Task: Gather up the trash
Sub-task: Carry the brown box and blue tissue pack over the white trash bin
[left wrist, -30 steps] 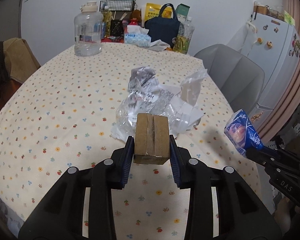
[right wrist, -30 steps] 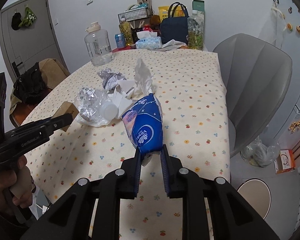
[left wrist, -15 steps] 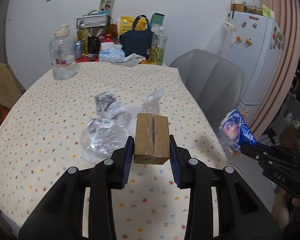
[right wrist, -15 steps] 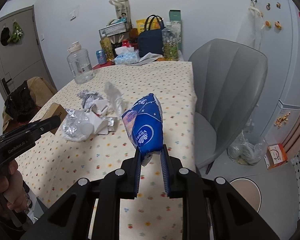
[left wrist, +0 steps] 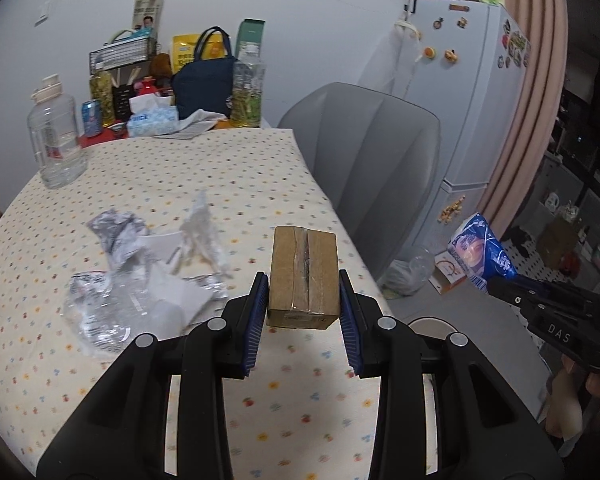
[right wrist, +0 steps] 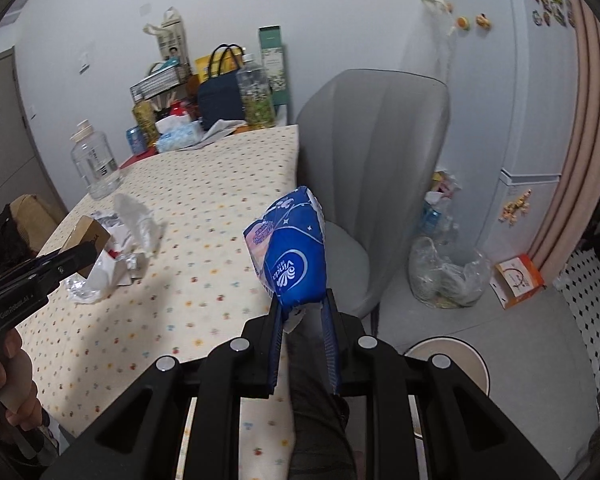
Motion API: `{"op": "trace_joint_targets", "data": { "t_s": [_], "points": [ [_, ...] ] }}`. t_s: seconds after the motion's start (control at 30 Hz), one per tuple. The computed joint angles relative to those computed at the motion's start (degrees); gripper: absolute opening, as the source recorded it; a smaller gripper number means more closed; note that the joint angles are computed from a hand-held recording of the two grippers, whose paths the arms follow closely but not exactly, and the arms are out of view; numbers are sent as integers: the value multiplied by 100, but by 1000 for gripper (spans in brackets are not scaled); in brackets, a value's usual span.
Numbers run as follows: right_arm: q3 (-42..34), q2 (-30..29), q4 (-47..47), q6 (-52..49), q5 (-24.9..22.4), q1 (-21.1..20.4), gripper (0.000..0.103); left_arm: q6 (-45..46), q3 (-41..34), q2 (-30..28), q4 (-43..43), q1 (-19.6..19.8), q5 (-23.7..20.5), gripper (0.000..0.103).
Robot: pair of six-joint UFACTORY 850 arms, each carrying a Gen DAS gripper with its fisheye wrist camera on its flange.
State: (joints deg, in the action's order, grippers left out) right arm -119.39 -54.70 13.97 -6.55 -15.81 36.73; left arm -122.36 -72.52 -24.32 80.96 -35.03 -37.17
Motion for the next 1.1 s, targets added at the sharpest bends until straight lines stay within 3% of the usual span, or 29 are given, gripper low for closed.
{"op": "trace_joint_targets", "data": {
  "t_s": [0.27, 0.53, 0.83, 1.1],
  "points": [
    [-29, -118, -626, 815, -17, -214, 19, 807, -979, -736, -356, 54, 308, 34],
    [-73, -319, -939, 1372, -74, -453, 19, 2100, -2251, -1655, -1380, 138, 638, 34],
    [-430, -791, -916, 1707, -347, -736, 19, 4104, -4169, -2944, -3033, 138, 460, 34],
    [-844, -1309, -728, 1819, -602, -973, 20, 5762, -6250, -4288, -4525, 140, -141, 34]
  ]
}}
